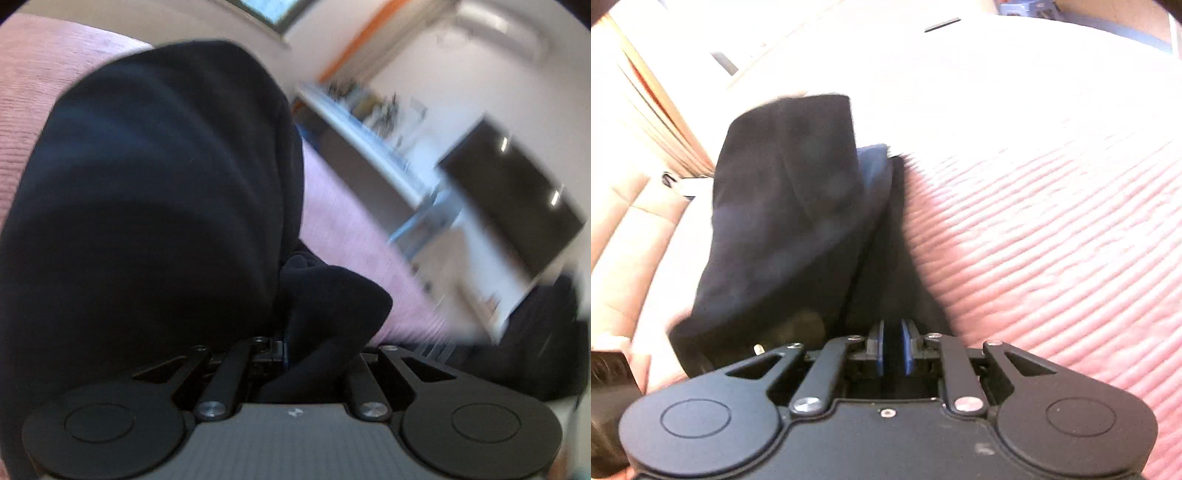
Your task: Fold large clothes
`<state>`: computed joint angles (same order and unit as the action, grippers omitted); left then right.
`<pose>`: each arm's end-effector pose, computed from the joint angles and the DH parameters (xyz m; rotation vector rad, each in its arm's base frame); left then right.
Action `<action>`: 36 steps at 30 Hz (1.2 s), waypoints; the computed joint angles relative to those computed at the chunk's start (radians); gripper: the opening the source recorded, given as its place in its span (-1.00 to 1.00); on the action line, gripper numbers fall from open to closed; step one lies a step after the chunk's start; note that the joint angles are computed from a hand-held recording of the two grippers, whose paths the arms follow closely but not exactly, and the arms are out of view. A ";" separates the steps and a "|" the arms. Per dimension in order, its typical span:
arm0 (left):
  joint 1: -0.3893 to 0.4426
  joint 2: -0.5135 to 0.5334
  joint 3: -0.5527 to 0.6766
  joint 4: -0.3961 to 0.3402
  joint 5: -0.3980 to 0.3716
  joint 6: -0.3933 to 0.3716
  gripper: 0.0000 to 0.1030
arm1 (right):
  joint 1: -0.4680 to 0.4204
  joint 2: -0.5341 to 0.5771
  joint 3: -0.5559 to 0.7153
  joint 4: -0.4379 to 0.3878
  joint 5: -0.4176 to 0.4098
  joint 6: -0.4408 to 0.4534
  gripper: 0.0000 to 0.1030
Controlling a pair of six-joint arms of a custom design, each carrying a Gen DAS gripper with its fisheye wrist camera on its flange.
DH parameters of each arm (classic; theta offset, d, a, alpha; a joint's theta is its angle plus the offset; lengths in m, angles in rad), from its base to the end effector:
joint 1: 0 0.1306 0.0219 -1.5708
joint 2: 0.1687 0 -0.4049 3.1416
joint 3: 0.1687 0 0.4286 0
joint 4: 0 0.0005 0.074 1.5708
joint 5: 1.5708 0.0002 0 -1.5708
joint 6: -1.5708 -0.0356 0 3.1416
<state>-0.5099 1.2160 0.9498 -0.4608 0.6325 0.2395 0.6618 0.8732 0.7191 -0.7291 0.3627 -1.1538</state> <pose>0.3710 -0.2322 0.3473 0.6590 2.2827 -1.1020 0.2519 0.1796 0.3314 0.7412 2.3016 0.4085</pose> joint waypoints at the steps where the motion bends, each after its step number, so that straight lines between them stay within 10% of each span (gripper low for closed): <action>1: -0.020 0.000 0.003 -0.016 -0.038 -0.037 -0.88 | -0.013 -0.005 0.005 -0.017 -0.003 0.031 -0.68; 8: -0.092 0.040 0.077 -0.042 -0.223 -0.083 -0.80 | -0.128 0.034 0.127 -0.019 0.027 0.338 -0.65; 13: -0.128 -0.026 0.075 -0.091 -0.160 -0.083 -0.12 | -0.208 0.095 0.240 -0.001 -0.102 0.576 -0.64; 20: -0.056 -0.113 0.051 -0.125 -0.149 0.013 -0.19 | -0.202 0.303 0.402 0.047 -0.301 0.842 -0.64; 25: 0.028 -0.012 0.079 -0.032 -0.189 0.078 -0.37 | -0.155 0.525 0.481 0.151 -0.152 1.049 -0.69; 28: 0.068 0.047 0.052 0.033 -0.149 0.041 -0.94 | -0.160 0.627 0.465 0.265 0.013 1.102 -0.61; 32: 0.094 0.091 0.069 0.054 -0.064 0.088 -0.94 | -0.261 0.694 0.522 0.153 0.022 0.893 -0.56; 36: 0.116 0.051 0.045 -0.103 -0.002 0.006 -0.93 | -0.315 0.591 0.471 0.099 -0.052 0.815 -0.50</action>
<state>-0.3939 1.2672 0.9943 -0.5642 0.6306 0.2455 0.3469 1.4646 1.1905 -0.6300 0.3102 -0.3391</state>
